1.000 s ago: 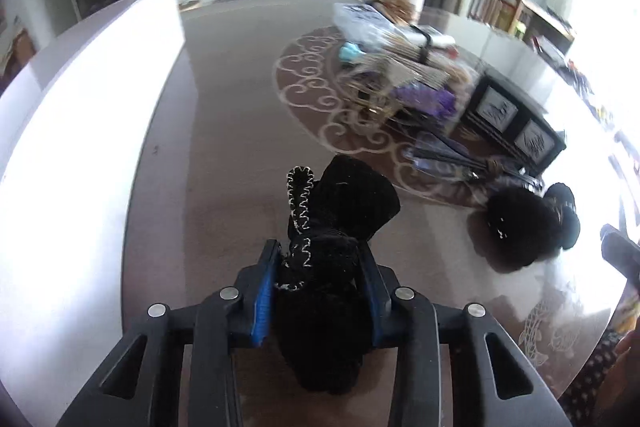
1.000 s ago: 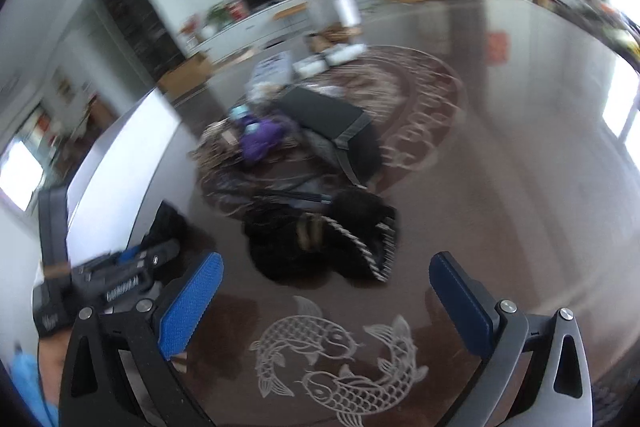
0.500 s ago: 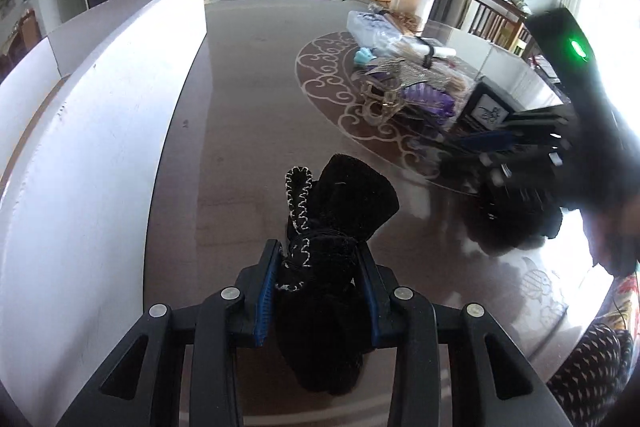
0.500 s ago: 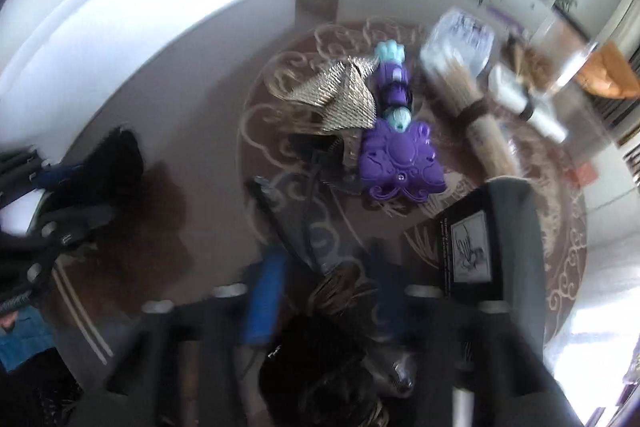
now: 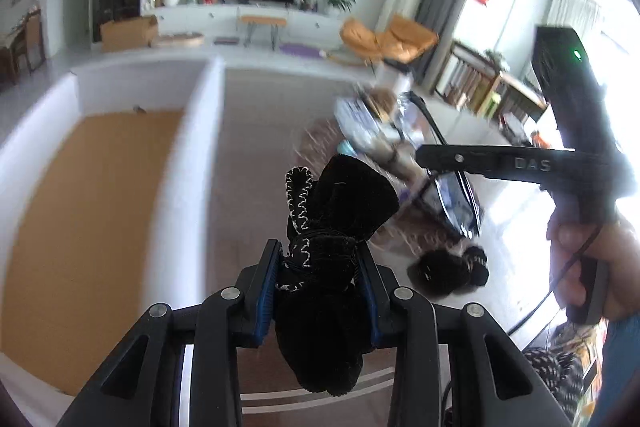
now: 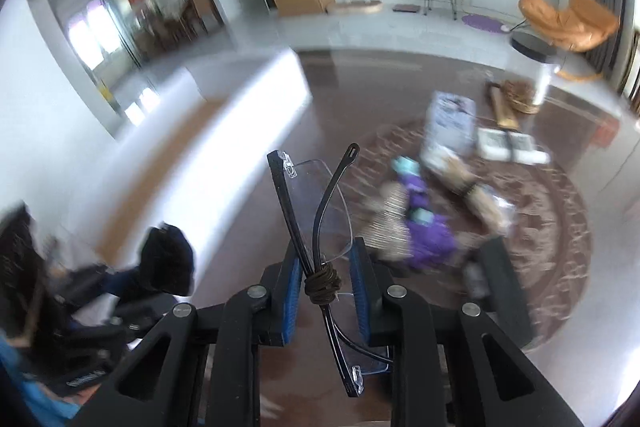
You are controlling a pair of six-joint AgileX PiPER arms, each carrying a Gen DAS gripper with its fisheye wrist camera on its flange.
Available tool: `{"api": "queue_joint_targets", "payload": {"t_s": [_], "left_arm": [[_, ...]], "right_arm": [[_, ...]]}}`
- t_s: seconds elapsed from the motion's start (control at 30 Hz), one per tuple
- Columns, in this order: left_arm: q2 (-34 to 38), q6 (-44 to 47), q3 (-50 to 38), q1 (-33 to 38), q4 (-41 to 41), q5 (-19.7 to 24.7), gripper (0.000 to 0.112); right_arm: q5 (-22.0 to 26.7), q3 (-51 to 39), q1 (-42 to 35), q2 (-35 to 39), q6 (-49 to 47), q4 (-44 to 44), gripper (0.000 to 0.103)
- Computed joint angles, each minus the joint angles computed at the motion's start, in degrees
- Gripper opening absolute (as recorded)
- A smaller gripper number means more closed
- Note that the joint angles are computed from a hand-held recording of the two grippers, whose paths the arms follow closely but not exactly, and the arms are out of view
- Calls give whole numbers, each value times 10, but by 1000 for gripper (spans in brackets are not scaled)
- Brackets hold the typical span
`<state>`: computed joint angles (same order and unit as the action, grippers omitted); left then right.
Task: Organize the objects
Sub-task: 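Drop the glove from the left gripper into the bin while the right drops clear glasses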
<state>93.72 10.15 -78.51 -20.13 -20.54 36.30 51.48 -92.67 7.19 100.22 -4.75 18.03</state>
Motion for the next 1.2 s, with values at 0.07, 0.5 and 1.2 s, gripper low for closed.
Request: {"api": "queue_joint_targets", "payload": {"t_s": [0.07, 0.5, 1.2], "left_arm": [[-24, 18, -2, 48, -6, 15, 36], [24, -122, -7, 223, 220, 20, 37], [-11, -243, 37, 116, 361, -18, 78]], "right_arm": [[8, -36, 25, 4, 13, 46, 24], [121, -500, 257, 329, 185, 29, 32], [-157, 28, 263, 40, 342, -267, 83]]}}
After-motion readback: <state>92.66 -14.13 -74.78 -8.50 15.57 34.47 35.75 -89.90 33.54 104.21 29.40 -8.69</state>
